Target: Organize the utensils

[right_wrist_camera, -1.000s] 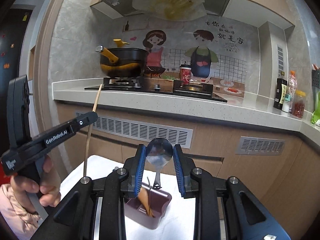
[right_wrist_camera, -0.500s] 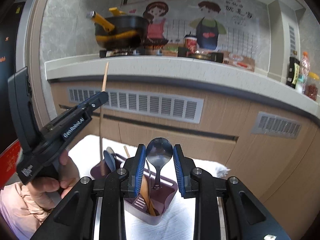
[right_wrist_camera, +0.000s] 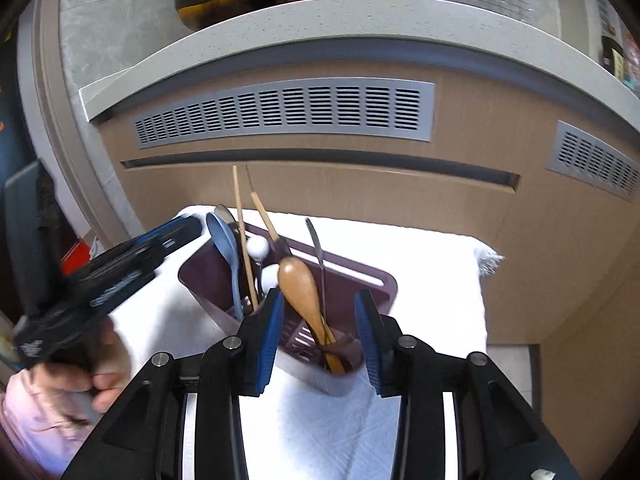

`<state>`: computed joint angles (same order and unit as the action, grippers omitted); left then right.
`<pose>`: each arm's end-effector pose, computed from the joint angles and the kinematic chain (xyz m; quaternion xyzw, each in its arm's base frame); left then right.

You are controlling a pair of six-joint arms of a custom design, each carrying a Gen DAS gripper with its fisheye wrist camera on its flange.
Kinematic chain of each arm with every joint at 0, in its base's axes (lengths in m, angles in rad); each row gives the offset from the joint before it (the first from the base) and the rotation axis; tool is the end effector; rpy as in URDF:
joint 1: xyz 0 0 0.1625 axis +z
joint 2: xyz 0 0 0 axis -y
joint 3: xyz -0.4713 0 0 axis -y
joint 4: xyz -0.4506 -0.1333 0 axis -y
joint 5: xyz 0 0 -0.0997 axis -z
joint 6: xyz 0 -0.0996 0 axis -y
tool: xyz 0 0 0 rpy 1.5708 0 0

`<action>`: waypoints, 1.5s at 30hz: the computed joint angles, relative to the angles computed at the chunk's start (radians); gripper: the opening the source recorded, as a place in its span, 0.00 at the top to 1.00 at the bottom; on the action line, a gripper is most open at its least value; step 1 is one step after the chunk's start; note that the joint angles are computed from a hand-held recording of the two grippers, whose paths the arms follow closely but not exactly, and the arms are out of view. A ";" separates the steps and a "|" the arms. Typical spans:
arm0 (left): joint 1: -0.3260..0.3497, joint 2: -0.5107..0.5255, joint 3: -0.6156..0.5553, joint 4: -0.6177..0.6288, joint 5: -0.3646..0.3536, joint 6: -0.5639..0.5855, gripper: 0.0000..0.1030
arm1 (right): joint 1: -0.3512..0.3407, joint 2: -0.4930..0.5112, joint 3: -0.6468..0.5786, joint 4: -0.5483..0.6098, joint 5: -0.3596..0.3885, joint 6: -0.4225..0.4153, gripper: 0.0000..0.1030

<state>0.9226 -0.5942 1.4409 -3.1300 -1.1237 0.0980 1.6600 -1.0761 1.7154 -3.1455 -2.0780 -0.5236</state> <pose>-0.3564 -0.7627 0.0860 0.2611 0.8792 -0.3837 0.1076 0.1482 -0.7042 0.3370 0.1528 -0.8579 0.3779 0.3127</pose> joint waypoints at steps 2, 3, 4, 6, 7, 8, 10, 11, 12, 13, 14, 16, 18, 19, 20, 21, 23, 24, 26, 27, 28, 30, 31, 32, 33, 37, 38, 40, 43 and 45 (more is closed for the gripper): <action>-0.012 -0.048 0.068 0.018 0.026 -0.023 0.63 | 0.004 -0.017 0.031 -0.024 -0.001 0.015 0.53; -0.018 -0.069 0.100 0.014 0.038 -0.027 0.57 | 0.007 -0.028 0.053 -0.049 0.000 0.017 0.48; -0.027 -0.090 0.134 0.003 0.057 -0.029 0.52 | 0.010 -0.038 0.076 -0.078 0.001 0.017 0.46; -0.050 -0.130 0.210 -0.036 0.098 -0.017 0.46 | 0.019 -0.061 0.125 -0.126 0.005 0.016 0.42; -0.061 -0.146 0.245 -0.057 0.117 -0.012 0.44 | 0.023 -0.071 0.143 -0.136 0.009 0.020 0.35; -0.074 -0.164 0.281 -0.072 0.136 -0.009 0.43 | 0.028 -0.086 0.175 -0.160 0.015 0.028 0.31; -0.098 -0.204 0.349 -0.085 0.160 -0.008 0.35 | 0.038 -0.100 0.221 -0.215 0.013 0.038 0.21; -0.110 -0.220 0.382 -0.095 0.179 -0.009 0.33 | 0.044 -0.105 0.240 -0.240 0.006 0.041 0.19; -0.124 -0.235 0.414 -0.107 0.201 -0.007 0.30 | 0.052 -0.110 0.267 -0.273 -0.006 0.039 0.16; -0.137 -0.243 0.435 -0.119 0.222 -0.003 0.28 | 0.058 -0.114 0.287 -0.297 -0.013 0.032 0.13; -0.153 -0.250 0.462 -0.142 0.251 0.002 0.27 | 0.064 -0.116 0.306 -0.321 -0.023 0.023 0.12; -0.182 -0.259 0.509 -0.183 0.301 0.011 0.21 | 0.079 -0.118 0.347 -0.383 -0.055 0.003 0.10; -0.209 -0.262 0.555 -0.231 0.338 0.028 0.15 | 0.088 -0.116 0.383 -0.448 -0.085 -0.004 0.09; -0.219 -0.259 0.570 -0.255 0.355 0.037 0.14 | 0.090 -0.116 0.399 -0.477 -0.092 -0.004 0.08; -0.232 -0.256 0.588 -0.283 0.373 0.048 0.14 | 0.091 -0.116 0.418 -0.512 -0.096 -0.005 0.07; -0.239 -0.254 0.598 -0.297 0.382 0.049 0.14 | 0.092 -0.112 0.427 -0.540 -0.101 -0.015 0.07; -0.248 -0.255 0.610 -0.298 0.387 0.029 0.14 | 0.097 -0.095 0.446 -0.629 -0.126 -0.049 0.06; -0.250 -0.260 0.616 -0.285 0.378 0.009 0.13 | 0.099 -0.089 0.452 -0.662 -0.137 -0.059 0.06; -0.252 -0.265 0.622 -0.272 0.370 -0.007 0.13 | 0.100 -0.083 0.457 -0.694 -0.152 -0.069 0.06; -0.253 -0.263 0.618 -0.264 0.373 -0.009 0.13 | 0.101 -0.084 0.462 -0.700 -0.156 -0.073 0.06; -0.255 -0.263 0.616 -0.261 0.374 -0.011 0.13 | 0.101 -0.084 0.465 -0.704 -0.155 -0.079 0.05; -0.256 -0.265 0.617 -0.260 0.371 -0.016 0.13 | 0.103 -0.076 0.466 -0.728 -0.163 -0.105 0.05; -0.255 -0.264 0.613 -0.257 0.367 -0.017 0.13 | 0.104 -0.072 0.465 -0.740 -0.168 -0.118 0.05; -0.256 -0.265 0.613 -0.257 0.367 -0.019 0.13 | 0.105 -0.071 0.466 -0.746 -0.170 -0.124 0.05; -0.256 -0.265 0.612 -0.257 0.367 -0.019 0.12 | 0.105 -0.072 0.468 -0.745 -0.169 -0.122 0.05; -0.255 -0.263 0.607 -0.249 0.367 -0.023 0.12 | 0.099 -0.085 0.472 -0.705 -0.158 -0.094 0.05; -0.255 -0.265 0.607 -0.246 0.366 -0.026 0.12 | 0.098 -0.086 0.473 -0.702 -0.158 -0.092 0.05; -0.255 -0.265 0.607 -0.246 0.367 -0.027 0.12 | 0.096 -0.087 0.474 -0.697 -0.158 -0.087 0.05; -0.255 -0.265 0.608 -0.247 0.365 -0.026 0.12 | 0.094 -0.089 0.474 -0.693 -0.158 -0.085 0.05; -0.256 -0.265 0.606 -0.239 0.372 -0.028 0.12 | 0.092 -0.089 0.474 -0.693 -0.157 -0.083 0.05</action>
